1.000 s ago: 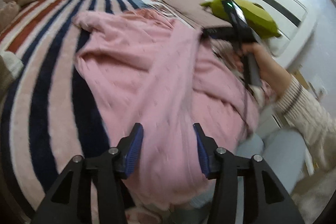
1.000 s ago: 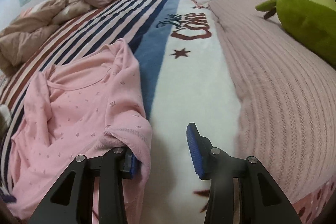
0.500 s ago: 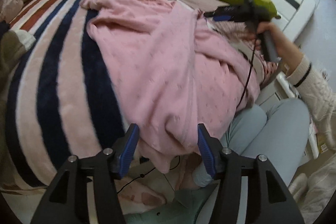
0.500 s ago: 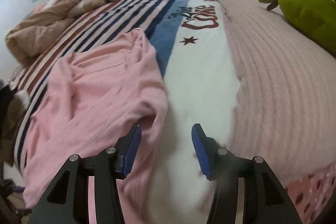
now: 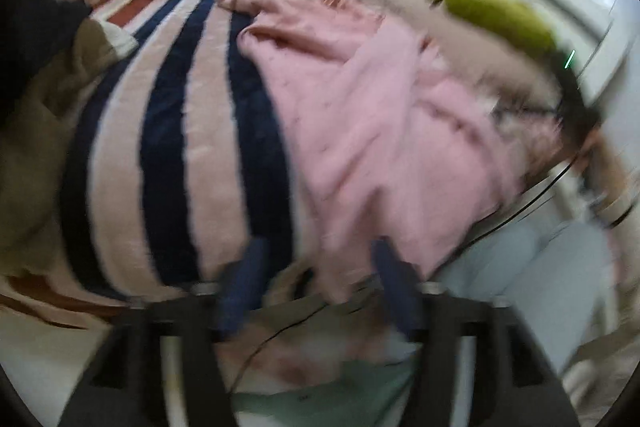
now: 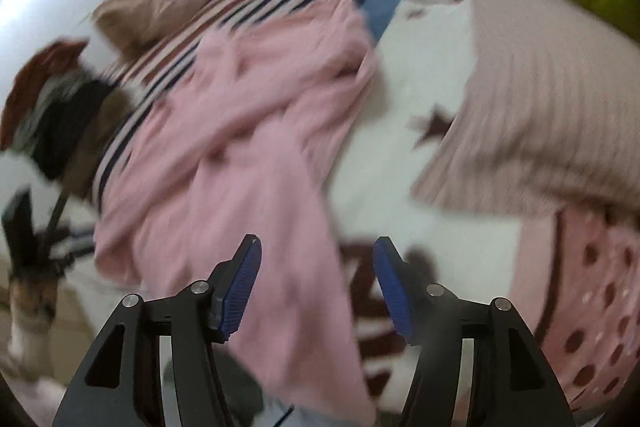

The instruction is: Fold small clothes

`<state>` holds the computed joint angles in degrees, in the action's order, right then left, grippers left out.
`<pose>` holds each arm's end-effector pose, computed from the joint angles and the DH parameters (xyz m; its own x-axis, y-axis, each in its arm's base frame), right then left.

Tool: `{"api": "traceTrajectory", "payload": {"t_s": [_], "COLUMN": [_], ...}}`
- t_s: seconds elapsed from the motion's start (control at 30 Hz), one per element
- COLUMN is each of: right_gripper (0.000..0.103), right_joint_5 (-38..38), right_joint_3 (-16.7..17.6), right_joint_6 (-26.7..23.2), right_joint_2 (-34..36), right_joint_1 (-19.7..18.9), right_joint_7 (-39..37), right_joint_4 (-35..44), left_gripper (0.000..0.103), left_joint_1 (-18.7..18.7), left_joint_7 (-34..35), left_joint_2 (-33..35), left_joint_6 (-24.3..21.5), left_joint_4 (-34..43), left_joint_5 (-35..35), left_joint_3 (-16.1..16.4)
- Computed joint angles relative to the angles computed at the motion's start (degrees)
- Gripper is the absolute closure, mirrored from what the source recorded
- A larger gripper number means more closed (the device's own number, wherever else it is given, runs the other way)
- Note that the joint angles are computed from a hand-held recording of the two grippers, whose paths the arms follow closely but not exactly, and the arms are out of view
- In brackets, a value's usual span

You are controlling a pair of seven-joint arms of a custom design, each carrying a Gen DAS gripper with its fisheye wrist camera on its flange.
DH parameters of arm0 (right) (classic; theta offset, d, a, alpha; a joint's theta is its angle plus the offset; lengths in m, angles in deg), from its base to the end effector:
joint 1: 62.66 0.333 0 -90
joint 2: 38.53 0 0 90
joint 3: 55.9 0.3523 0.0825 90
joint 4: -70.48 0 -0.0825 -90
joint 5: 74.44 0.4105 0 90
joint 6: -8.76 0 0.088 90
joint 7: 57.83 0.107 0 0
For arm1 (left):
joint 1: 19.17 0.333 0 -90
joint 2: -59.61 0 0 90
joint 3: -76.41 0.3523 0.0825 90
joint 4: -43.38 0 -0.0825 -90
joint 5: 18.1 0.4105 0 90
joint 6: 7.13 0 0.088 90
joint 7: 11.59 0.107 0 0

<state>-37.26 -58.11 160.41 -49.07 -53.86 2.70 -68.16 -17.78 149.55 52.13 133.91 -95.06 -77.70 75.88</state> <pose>0.5092 0.0422 0.4387 0.1815 -0.9386 -0.2935 -0.8882 -0.0284 -0.4586 0.5049 0.0085 0.3959 -0.4986 -0.8062 0.3185 -0.7758 0.2511 -0.5789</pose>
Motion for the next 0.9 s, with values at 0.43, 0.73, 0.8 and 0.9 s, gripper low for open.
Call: {"api": "traceTrajectory", "payload": {"t_s": [0.43,0.73,0.8,0.9], "right_gripper": [0.054,0.092,0.092,0.092], "right_joint_5": [12.67,-2.98,1.63,6.37], "right_joint_3": [1.75,4.68,2.95,1.09], "right_joint_6": [-3.33,12.59,13.23,12.95], "right_joint_2": [1.86,0.95,-0.24,-1.76], "right_joint_1": [3.36,6.89,8.82,10.18], "right_joint_7": [-18.73,-4.97,-7.95,-11.34], "right_joint_4": [-0.96,-4.08,-4.31,-4.25], "left_gripper": [0.058,0.081,0.060,0.052], "left_joint_1": [-3.45,-7.02,-6.90,-6.21], "left_joint_7": [-3.56,-3.51,-6.09,-4.50], "left_joint_2": [5.76,2.21,1.82,2.24], "left_joint_6": [9.19,19.29,17.61,10.47], "left_joint_4": [3.59,-1.77,-2.41,-1.96], "left_joint_5": [-0.04,-0.05,3.82,1.20], "left_joint_3": [-6.62,-5.44,-4.78,-2.67]}}
